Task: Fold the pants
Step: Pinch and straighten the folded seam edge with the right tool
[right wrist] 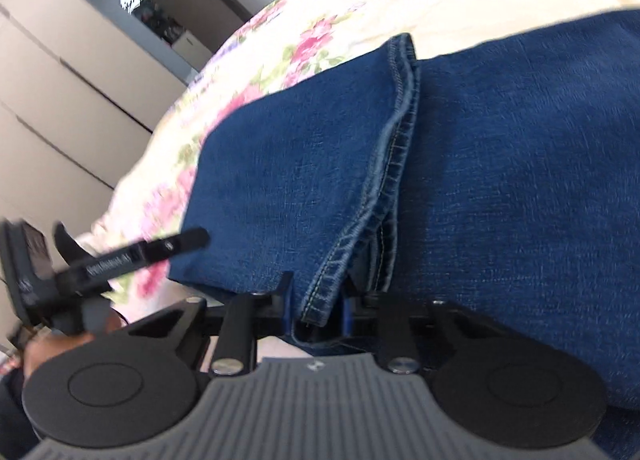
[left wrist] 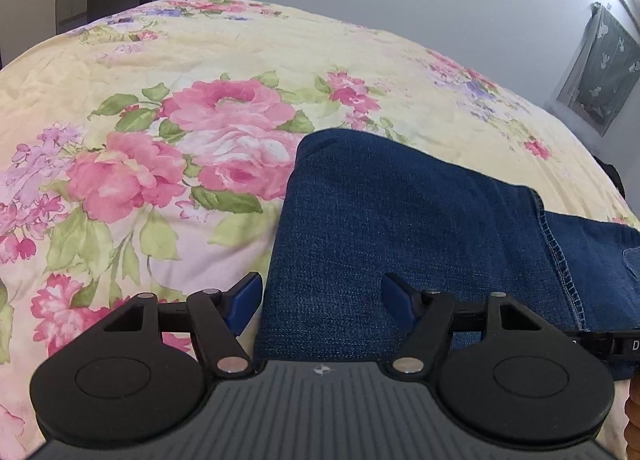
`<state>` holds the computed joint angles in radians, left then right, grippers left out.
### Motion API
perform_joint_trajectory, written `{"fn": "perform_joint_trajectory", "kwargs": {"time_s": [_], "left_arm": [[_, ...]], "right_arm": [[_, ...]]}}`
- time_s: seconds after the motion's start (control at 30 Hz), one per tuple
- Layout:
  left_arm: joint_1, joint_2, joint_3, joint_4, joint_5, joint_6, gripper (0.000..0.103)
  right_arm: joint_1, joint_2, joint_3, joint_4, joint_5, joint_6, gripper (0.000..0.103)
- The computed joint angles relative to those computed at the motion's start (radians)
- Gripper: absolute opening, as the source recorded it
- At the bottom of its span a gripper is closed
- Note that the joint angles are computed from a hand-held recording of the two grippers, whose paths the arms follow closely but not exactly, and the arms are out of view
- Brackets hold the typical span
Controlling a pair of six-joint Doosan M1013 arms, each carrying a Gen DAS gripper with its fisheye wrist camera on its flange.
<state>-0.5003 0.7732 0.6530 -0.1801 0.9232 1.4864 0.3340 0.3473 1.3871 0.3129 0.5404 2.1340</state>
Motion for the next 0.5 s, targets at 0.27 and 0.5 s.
{"fn": "perform_joint_trajectory", "kwargs": {"time_s": [0.27,0.5], "left_arm": [[0.012,0.014,-0.024,-0.027,0.016,-0.036,0.081],[0.007,0.058,-0.09,-0.019,0.125,-0.043,0.085]], "right_arm": [[-0.013,-0.051,0.045,-0.029,-0.047,0.036,0.014],[0.006,-0.019,0.012,-0.135,0.021,0.157,0.015]]}}
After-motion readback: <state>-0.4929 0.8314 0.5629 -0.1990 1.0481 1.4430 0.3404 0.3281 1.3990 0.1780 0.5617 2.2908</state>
